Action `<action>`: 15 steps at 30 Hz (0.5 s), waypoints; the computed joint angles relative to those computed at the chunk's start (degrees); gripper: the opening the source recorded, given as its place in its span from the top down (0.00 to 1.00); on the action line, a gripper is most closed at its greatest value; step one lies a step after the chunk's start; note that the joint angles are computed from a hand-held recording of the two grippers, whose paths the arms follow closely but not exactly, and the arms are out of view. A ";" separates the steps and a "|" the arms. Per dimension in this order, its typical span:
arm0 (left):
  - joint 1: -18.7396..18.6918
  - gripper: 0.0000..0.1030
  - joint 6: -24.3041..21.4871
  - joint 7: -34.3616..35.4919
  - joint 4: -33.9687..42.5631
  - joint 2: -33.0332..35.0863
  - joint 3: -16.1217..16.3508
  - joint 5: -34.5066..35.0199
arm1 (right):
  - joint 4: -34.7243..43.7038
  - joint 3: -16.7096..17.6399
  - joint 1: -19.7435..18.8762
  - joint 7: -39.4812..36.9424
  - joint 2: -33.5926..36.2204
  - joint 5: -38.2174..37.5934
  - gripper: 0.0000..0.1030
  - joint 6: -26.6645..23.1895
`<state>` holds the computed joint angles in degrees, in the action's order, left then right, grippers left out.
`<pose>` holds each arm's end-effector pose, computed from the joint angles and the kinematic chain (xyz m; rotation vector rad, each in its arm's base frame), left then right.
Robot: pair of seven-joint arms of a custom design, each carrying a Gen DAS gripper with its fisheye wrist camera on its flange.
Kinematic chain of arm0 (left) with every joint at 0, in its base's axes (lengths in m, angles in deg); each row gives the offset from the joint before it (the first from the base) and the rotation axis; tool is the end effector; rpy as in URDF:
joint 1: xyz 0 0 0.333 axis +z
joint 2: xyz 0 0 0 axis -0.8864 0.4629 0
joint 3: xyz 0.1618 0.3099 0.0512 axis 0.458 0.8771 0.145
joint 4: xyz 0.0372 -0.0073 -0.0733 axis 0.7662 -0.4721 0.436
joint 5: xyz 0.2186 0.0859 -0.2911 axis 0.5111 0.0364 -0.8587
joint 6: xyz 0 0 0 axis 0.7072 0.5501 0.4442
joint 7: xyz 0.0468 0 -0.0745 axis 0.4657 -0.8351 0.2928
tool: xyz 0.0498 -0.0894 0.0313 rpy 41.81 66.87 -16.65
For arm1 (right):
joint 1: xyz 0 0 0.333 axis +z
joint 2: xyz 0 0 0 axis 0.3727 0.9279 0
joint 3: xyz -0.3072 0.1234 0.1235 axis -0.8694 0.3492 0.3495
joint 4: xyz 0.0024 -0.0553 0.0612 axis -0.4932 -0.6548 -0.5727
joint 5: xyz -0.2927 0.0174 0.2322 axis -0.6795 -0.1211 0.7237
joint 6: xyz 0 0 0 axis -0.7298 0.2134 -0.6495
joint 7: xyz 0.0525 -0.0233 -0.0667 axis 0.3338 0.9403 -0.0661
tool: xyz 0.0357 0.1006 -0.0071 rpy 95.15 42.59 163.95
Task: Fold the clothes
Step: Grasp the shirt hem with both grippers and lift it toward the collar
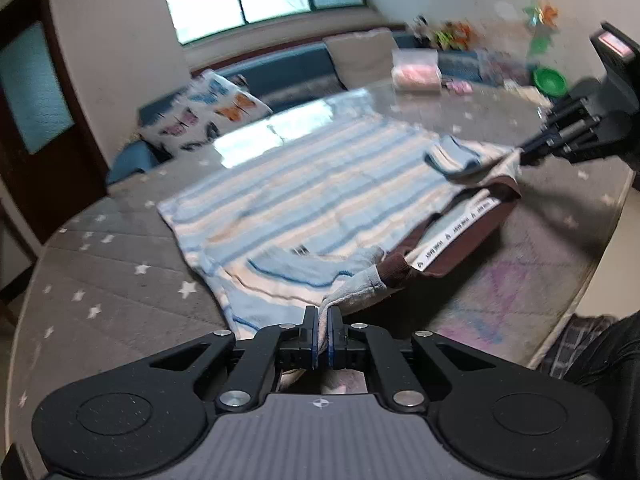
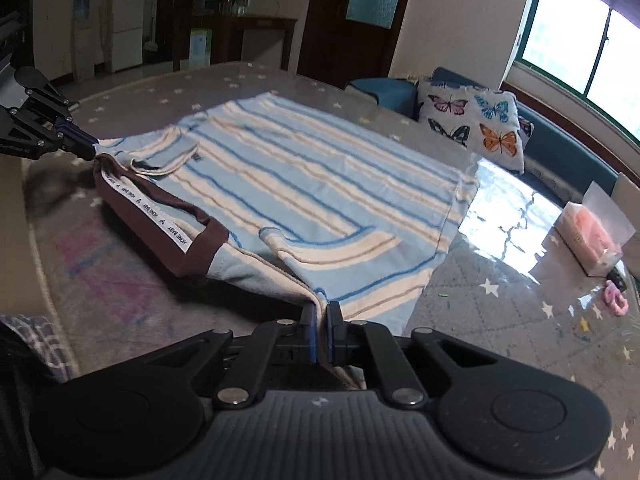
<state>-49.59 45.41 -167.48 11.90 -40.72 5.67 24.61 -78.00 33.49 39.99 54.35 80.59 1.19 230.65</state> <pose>0.7834 -0.0227 0.4544 -0.4446 2.5474 -1.0819 0.5865 0.1923 0.4694 -1.9168 1.6631 -0.8690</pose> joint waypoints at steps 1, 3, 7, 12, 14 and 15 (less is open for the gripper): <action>1.22 0.96 0.41 0.71 -2.19 -1.47 -0.71 -1.57 | -0.62 -0.11 0.53 1.28 -0.89 -0.97 0.96 -0.22; 3.58 0.96 1.57 3.12 -6.67 -4.61 -1.85 -5.56 | -1.75 0.22 1.46 4.87 -2.86 -3.57 0.96 -1.73; 5.41 0.96 2.75 5.37 -10.21 -8.38 -2.00 -13.33 | -3.44 2.89 1.57 11.21 -6.79 -8.93 0.96 -4.96; 1.98 0.96 4.58 1.13 -4.50 -6.18 -0.13 -15.61 | -0.88 5.22 -0.13 14.91 -7.77 -15.79 0.96 -6.87; 0.40 0.96 4.98 -1.82 -0.59 -3.96 0.34 -13.90 | 1.39 5.26 -0.87 14.11 -6.55 -16.65 0.96 -6.73; -0.54 0.96 5.21 -3.54 1.93 -2.44 0.48 -12.63 | 2.68 5.08 -1.13 13.55 -5.74 -17.20 0.96 -6.68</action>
<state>-50.13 50.63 -171.02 13.82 -43.16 6.15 11.98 -75.32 38.58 38.86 67.90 74.85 -16.01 223.98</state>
